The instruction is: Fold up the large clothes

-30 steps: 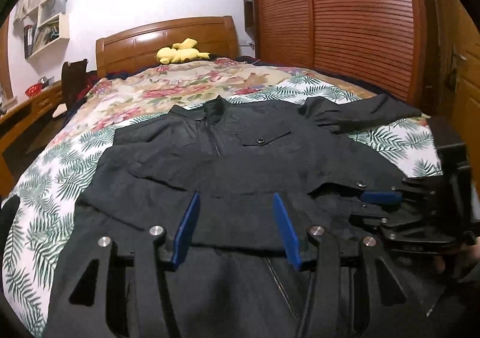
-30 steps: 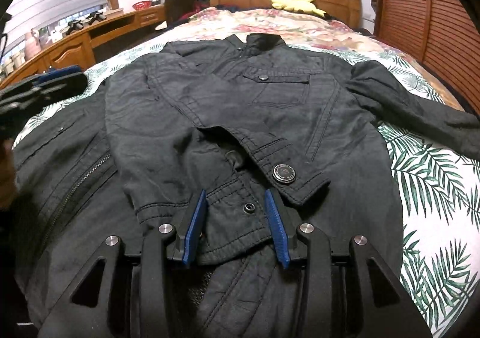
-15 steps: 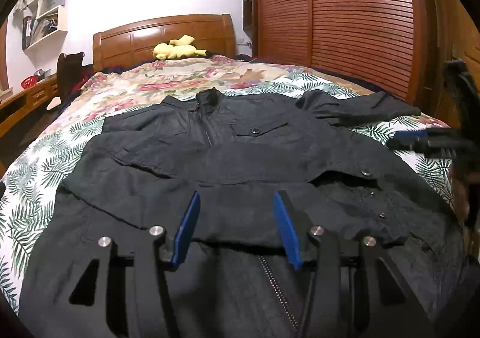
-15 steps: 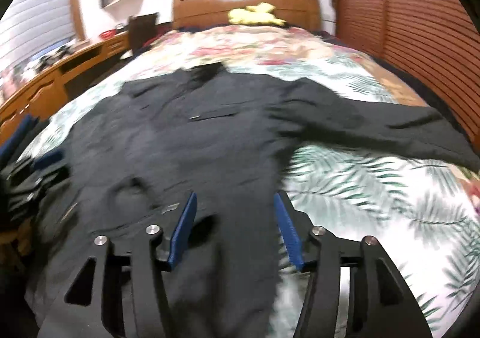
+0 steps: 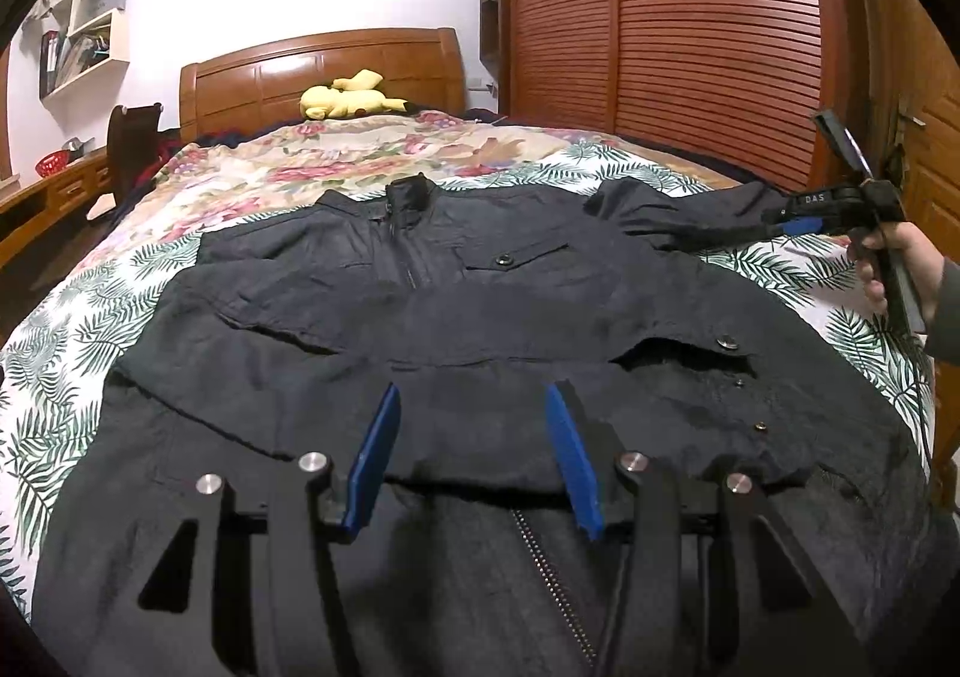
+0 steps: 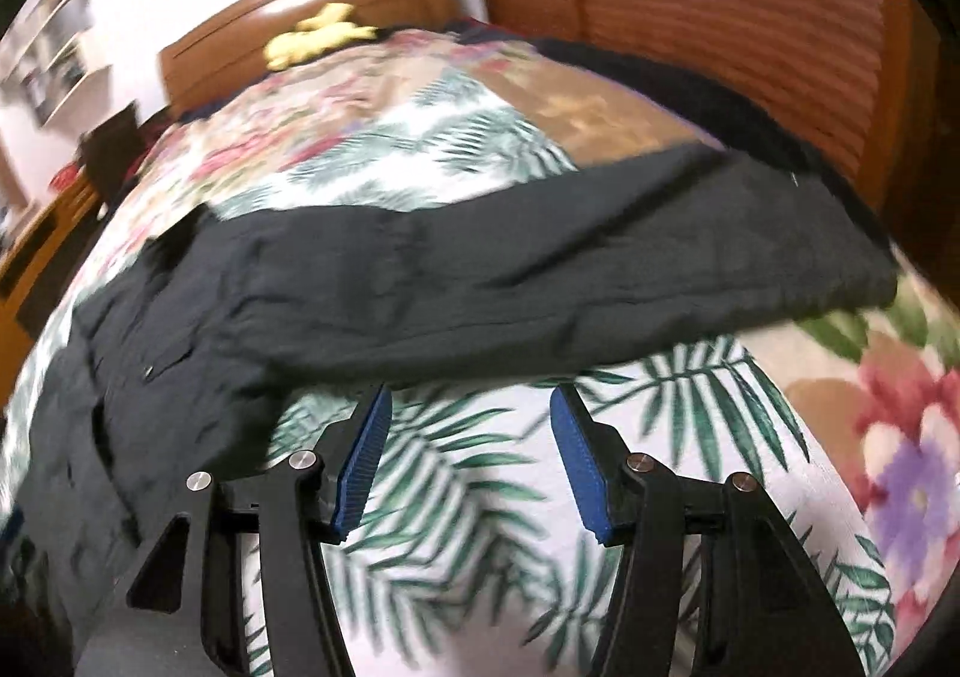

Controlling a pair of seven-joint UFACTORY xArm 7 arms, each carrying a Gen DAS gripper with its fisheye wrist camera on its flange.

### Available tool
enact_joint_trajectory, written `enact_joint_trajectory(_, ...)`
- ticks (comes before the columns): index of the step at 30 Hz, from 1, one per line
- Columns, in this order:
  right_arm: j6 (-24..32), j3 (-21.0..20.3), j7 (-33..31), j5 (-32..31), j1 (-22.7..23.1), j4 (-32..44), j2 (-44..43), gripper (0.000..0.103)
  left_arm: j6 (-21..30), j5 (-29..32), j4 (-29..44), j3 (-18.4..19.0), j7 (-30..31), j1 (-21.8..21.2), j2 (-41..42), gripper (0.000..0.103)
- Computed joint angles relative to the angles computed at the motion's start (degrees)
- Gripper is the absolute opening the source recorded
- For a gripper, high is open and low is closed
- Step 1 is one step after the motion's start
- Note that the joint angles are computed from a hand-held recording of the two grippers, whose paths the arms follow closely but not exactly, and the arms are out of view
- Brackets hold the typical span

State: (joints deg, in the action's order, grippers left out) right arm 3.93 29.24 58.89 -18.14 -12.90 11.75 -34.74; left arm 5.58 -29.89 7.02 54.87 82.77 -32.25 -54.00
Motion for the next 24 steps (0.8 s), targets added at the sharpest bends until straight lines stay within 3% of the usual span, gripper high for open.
enact_joint_trajectory(6,-5.9,-7.2,-1.6,4.6,0.1,-3.1,2.3,0.056,0.0,-0.2,0.4,0.1,-0.3,-0.7,0.9,0.050)
enact_joint_trajectory(11,-9.4,-7.9,-3.4,9.1,-2.2,-2.0,5.4,0.056,0.5,-0.3,0.6,0.0,-0.2,-0.6,1.2,0.050)
enact_joint_trajectory(14,-7.4,-2.6,-3.9,10.5,-7.9,0.8,7.3,0.049,0.5,-0.5,0.5,-0.1,-0.1,-0.5,1.3,0.050)
enact_joint_trajectory(16,-4.5,2.7,-3.1,8.5,-13.1,3.0,7.3,0.025,0.4,-0.5,0.3,-0.3,0.0,-0.3,1.2,0.050)
enact_joint_trajectory(19,-4.0,4.8,-2.2,5.3,-15.2,3.7,6.0,0.008,0.5,-0.6,0.2,-0.4,0.1,-0.1,1.1,0.050)
enact_joint_trajectory(21,-3.7,7.4,-0.5,3.7,-16.6,4.1,3.0,0.006,0.7,-0.6,0.3,-0.3,0.1,0.0,0.9,0.050)
enact_joint_trajectory(24,-1.4,8.5,0.1,1.5,-14.1,6.0,-2.6,0.005,0.8,-0.7,0.1,-0.7,0.1,0.5,0.6,0.050)
